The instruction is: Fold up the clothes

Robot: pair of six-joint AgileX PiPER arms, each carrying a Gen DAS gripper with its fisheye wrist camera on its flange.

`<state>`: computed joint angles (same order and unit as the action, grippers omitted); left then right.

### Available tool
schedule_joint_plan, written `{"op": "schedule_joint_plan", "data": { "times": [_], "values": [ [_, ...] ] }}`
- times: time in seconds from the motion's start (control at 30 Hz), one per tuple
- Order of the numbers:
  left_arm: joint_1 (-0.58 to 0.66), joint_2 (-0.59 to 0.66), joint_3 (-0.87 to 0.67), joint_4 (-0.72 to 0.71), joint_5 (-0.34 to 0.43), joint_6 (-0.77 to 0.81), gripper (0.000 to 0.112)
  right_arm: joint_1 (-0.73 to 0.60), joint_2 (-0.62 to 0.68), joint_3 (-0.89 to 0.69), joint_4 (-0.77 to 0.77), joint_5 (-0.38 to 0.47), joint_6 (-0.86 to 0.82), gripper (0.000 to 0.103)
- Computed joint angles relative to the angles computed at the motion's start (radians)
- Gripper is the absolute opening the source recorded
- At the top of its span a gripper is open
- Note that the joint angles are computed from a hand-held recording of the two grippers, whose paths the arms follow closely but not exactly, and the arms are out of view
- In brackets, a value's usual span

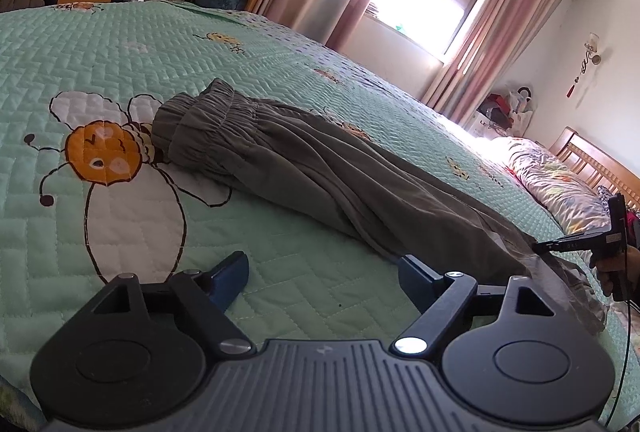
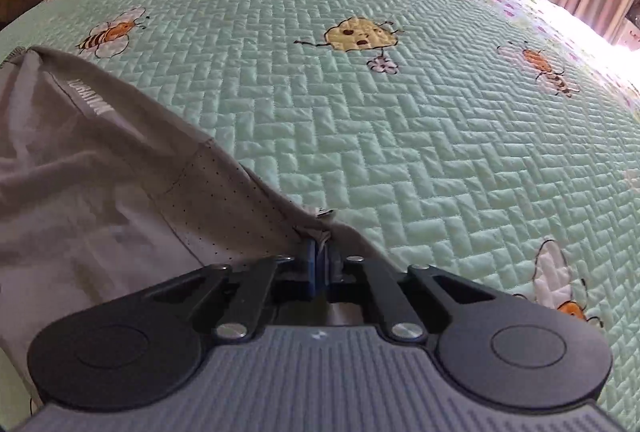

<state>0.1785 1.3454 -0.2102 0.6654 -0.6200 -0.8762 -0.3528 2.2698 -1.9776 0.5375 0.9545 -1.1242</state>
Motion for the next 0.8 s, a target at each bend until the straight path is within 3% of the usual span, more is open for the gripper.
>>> {"op": "schedule_joint_plan", "data": {
  "times": [0.13, 0.2, 0.23, 0.27, 0.4, 0.47, 0.53, 0.6, 0.7, 0.8],
  "values": [
    [-0.008, -0.003, 0.004, -0.015, 0.004, 0.016, 0.085, -0.009, -0.011, 0.038, 0.023, -0.122, 0.015, 0.006],
    [-0.005, -0.008, 0.005, -0.007, 0.006, 0.008, 0.085, -0.008, -0.039, 0.117, 0.077, -0.245, -0.007, 0.032],
    [-0.003, -0.010, 0.006, -0.001, 0.005, 0.004, 0.085, -0.009, -0.053, 0.153, 0.108, -0.293, -0.012, 0.060],
    [0.000, -0.012, 0.007, 0.004, 0.005, 0.000, 0.085, -0.017, -0.058, 0.165, 0.131, -0.300, 0.004, 0.078],
    [0.000, -0.017, 0.007, 0.010, 0.007, -0.008, 0.085, -0.086, -0.170, 0.362, 0.399, -0.404, -0.099, 0.078],
    [0.004, -0.017, 0.009, 0.013, 0.003, -0.011, 0.085, -0.174, -0.214, 0.439, 0.577, -0.364, -0.134, 0.078],
    [0.006, -0.017, 0.010, 0.016, 0.000, -0.012, 0.085, -0.237, -0.236, 0.495, 0.644, -0.380, -0.152, 0.078],
    [0.007, -0.016, 0.011, 0.016, -0.001, -0.010, 0.085, -0.286, -0.246, 0.524, 0.660, -0.418, -0.151, 0.078],
    [-0.012, -0.020, 0.012, -0.013, 0.012, 0.009, 0.085, -0.358, -0.206, 0.464, 0.627, -0.398, -0.051, 0.078],
    [-0.043, -0.027, 0.008, -0.060, 0.039, 0.045, 0.085, -0.412, -0.128, 0.337, 0.593, -0.306, 0.047, 0.078]
  ]
}}
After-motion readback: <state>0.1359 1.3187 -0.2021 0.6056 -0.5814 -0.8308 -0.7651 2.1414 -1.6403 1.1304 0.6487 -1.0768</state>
